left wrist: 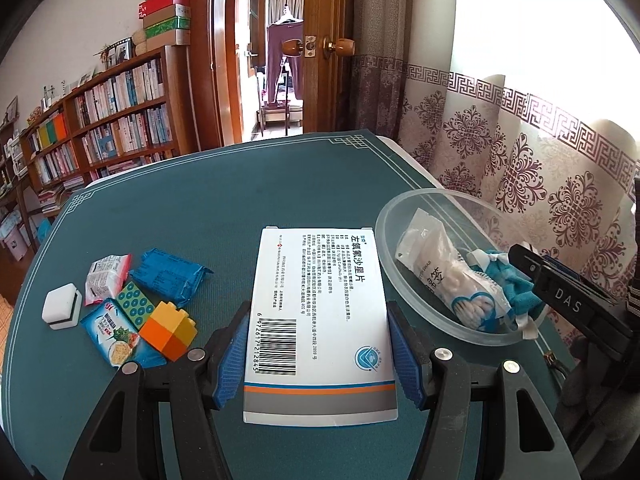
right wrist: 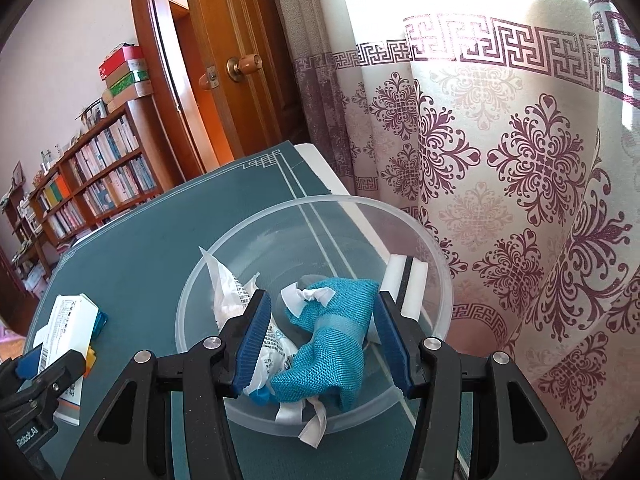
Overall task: Organize objects
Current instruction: 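Release the towel into the bowl while the left gripper drops the medicine box in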
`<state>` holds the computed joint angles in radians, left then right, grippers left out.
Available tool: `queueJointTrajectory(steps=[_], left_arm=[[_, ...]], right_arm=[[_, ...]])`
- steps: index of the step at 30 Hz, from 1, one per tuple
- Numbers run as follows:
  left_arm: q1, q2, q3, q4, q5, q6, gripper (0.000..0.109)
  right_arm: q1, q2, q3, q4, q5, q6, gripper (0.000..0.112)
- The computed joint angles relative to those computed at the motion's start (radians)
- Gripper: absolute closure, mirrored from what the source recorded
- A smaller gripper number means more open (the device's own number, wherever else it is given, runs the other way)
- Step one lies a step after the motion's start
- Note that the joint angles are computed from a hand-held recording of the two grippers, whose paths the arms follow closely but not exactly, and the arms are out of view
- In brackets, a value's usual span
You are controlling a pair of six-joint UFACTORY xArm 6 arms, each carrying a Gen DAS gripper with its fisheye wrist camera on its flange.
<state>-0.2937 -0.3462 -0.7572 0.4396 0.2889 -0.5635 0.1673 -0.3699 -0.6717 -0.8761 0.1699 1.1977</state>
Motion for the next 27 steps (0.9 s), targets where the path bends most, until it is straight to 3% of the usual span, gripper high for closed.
queueJointTrajectory(steps=[12, 22, 24, 27], left_arm=[[-0.083, 0.186, -0.2, -0.284, 0.004, 0.261, 0.042], [-0.133, 0.356, -0.393, -0.426, 0.007, 0.4, 0.042], [-0.136, 0.381, -0.42, -0.462, 0.003, 0.43, 0.04], [-0.134, 0.398, -0.435, -0.453, -0.007, 0.416, 0.027]], right_arm=[[-0.049, 0.006, -0.009, -0.015, 0.025, 0.033, 0.057], [-0.074, 0.035, -0.014, 0.039, 0.013, 0.001, 0.057], [-0.075, 0.036, -0.012, 0.044, 0.012, -0.002, 0.057], [-0.076, 0.041, -0.014, 0.046, 0.012, -0.003, 0.057]])
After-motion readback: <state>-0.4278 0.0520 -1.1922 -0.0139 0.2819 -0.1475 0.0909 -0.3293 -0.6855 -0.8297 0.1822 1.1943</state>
